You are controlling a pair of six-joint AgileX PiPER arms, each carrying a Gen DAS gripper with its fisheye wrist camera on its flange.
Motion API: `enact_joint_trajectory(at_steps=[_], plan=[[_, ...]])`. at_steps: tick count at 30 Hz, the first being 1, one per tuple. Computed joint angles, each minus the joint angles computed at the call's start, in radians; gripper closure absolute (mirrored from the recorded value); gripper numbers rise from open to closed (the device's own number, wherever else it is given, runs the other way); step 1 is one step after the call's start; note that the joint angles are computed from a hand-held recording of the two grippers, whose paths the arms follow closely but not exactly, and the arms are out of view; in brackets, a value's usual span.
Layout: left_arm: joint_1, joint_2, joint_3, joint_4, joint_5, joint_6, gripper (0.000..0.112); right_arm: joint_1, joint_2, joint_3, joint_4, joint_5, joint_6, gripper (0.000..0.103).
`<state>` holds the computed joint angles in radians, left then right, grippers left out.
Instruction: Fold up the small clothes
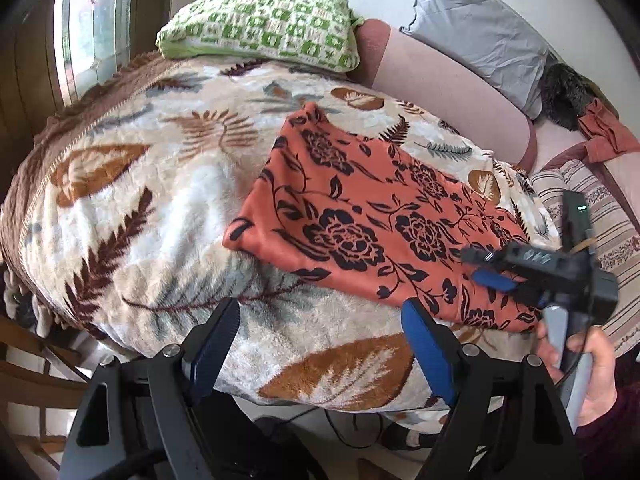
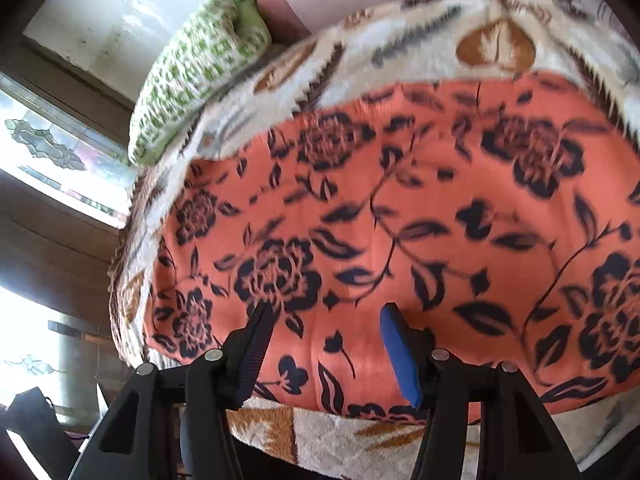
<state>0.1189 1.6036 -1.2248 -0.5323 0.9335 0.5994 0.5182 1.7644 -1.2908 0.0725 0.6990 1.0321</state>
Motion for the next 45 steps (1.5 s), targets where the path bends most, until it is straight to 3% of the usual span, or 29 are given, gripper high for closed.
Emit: enact_joint_trajectory(at_steps=[14,23,31,35,39,44,45], plan=[[0.13,0.038,0.001,-0.03,0.051,0.105,0.029,0.052,0.023,-0.193,-0.132,0.149,0.116,0.043],[0.276,0.156,-0.069,-0.058,0.136,0.001,0.029,0.099,-0.057,-0.079,-0.144,0.027,0.182,0.043],[0.217,0.2,-0.088,-0.134,0.147,-0.07,0.03,0.081,-0.176,0.119,-0.127,-0.085,0.211,0.043],[0.134,0.25,-0.133,-0.151,0.089,-0.143,0.029,0.076,-0.229,0.205,-0.124,-0.141,0.232,0.043],[0.087,0.341,-0.212,-0.207,0.083,-0.2,0.029,0.074,-0.284,0.27,-0.146,-0.161,0.271,0.043],[0.012,0.382,-0.251,-0.177,-0.025,-0.233,0.031,0.069,-0.32,0.337,-0.139,-0.194,0.298,0.043],[0.007,0.393,-0.26,-0.16,-0.027,-0.244,0.041,0.067,-0.32,0.344,-0.134,-0.202,0.292,0.043]])
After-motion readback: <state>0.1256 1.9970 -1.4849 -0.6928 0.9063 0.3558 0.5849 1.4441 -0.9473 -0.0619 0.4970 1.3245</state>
